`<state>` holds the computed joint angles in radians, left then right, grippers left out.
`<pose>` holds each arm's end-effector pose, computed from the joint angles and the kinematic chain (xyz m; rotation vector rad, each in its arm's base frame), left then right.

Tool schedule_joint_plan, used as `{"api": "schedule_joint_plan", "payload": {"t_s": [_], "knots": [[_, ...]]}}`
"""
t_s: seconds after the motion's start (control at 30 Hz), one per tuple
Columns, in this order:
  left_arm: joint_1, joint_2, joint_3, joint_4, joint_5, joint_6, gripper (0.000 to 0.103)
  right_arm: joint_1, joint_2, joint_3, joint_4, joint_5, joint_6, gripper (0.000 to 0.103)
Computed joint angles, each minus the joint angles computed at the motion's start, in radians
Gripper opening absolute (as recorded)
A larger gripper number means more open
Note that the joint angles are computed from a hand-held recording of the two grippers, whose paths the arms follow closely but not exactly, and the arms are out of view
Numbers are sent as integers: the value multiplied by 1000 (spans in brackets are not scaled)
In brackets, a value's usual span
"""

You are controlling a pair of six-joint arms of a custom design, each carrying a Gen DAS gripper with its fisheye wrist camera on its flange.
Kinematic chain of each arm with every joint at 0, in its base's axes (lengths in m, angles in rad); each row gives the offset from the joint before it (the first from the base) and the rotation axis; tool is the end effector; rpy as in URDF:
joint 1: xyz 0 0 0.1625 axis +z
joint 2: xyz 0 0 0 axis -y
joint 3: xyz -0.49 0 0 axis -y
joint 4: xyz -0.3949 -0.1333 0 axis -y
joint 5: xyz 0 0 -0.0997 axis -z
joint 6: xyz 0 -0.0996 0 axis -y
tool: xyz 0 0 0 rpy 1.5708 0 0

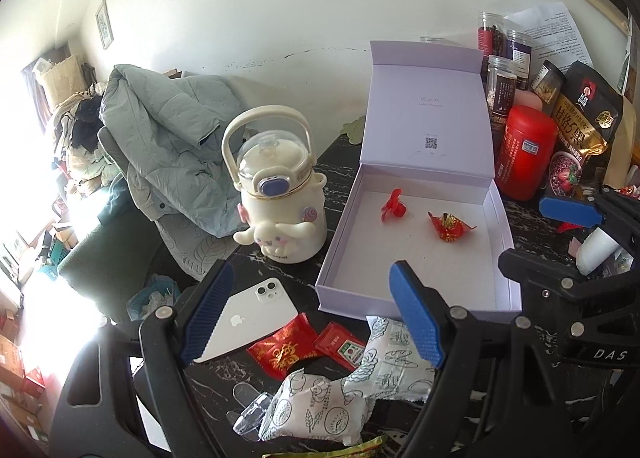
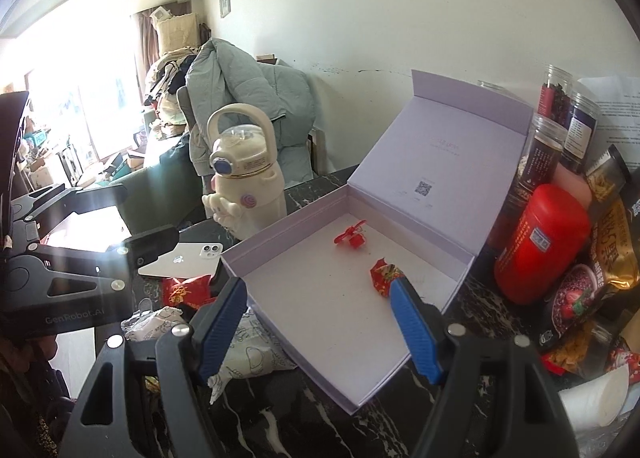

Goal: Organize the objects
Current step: 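Withdraw both open tools from the lavender box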

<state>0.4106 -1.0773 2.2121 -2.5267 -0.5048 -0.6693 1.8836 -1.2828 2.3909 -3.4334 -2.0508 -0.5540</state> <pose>-0.3598 -0.3971 0.1709 0.6479 2.1070 -0.9086 0.2211 -0.4000 0.2829 0.8110 -2.3166 0.8890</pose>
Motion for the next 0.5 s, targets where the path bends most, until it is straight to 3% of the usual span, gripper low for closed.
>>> {"api": "schedule_joint_plan", "payload": {"t_s": [0.4, 0.5], "knots": [[-64, -114, 70, 296, 27, -323, 80, 22, 12, 36, 48, 43, -11, 75], [-69, -136, 94, 309, 9, -346, 81, 30, 26, 45, 58, 44, -17, 75]]}}
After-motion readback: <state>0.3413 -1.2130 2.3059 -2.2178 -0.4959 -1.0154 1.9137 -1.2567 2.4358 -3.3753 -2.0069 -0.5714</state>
